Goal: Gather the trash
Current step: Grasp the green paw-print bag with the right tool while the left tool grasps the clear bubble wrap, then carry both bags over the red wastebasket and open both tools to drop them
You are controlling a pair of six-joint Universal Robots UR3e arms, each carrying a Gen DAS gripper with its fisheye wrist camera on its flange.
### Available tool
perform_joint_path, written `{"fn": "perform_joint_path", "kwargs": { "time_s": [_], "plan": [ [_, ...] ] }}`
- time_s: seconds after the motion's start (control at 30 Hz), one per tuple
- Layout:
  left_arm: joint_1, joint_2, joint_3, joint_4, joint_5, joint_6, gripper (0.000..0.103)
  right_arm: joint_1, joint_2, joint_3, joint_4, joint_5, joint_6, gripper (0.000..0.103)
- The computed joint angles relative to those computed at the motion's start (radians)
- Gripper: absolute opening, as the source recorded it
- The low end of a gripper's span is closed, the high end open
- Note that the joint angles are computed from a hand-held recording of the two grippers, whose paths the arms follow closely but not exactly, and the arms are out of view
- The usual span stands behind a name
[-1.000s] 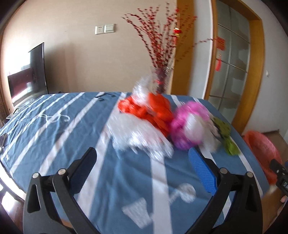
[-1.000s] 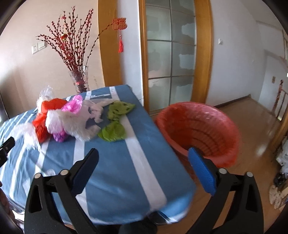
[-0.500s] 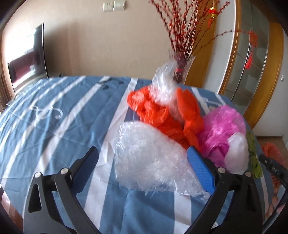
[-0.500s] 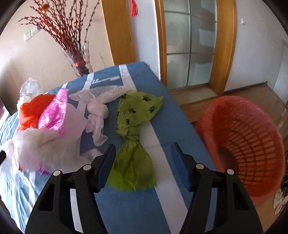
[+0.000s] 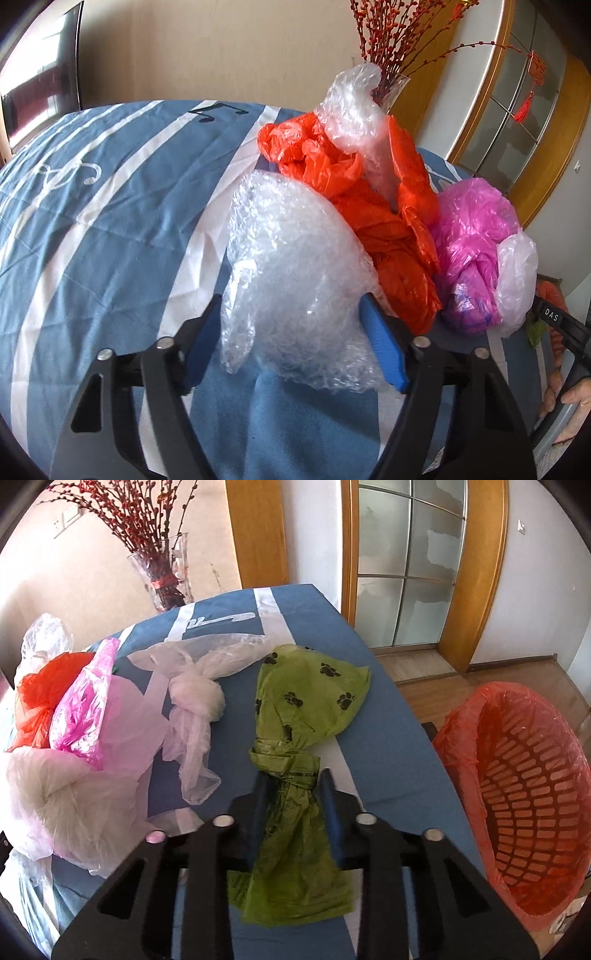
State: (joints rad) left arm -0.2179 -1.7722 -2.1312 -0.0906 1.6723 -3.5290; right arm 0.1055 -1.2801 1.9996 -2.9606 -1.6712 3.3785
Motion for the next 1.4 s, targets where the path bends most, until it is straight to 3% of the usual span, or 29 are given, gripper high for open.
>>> {"fn": "perform_joint_path", "kwargs": {
  "time_s": [0.17, 0.27, 0.37, 0.77, 1.07, 1.23, 1.4],
  "plan": [
    [0.031, 0.018, -0.031, 0.036, -0.063, 0.022, 0.035, -0.016, -0.021, 0.034, -0.023, 0.029, -0.009, 0.016],
    [0.047, 0.037, -0.053, 0.051, -0.093, 0.034, 0.021, -0.021, -0.047, 0.071, -0.048, 0.038, -0.016, 0.015],
    [0.05, 0.066, -0.081, 0.068, -0.099, 0.045, 0.015, -0.02, -0.074, 0.103, -0.067, 0.031, -0.024, 0.014],
    [-0.012, 0.227, -0.105, 0.052, -0.063, 0.064, 0.011, -0.073, -0.311, 0.282, -0.109, 0.061, -0.064, 0.014],
    [-0.222, 0.133, 0.123, 0.007, -0.017, 0.051, 0.011, -0.212, -0.612, 0.439, -0.047, 0.145, -0.11, 0.014],
    [-0.328, -0.024, 0.347, -0.041, -0.033, 0.055, 0.011, -0.373, -0.855, 0.517, 0.09, 0.237, -0.164, 0.014],
    [-0.421, -0.244, 0.648, -0.128, -0.062, 0.075, 0.011, -0.663, -1.209, 0.578, 0.379, 0.403, -0.293, 0.014]
  ]
}}
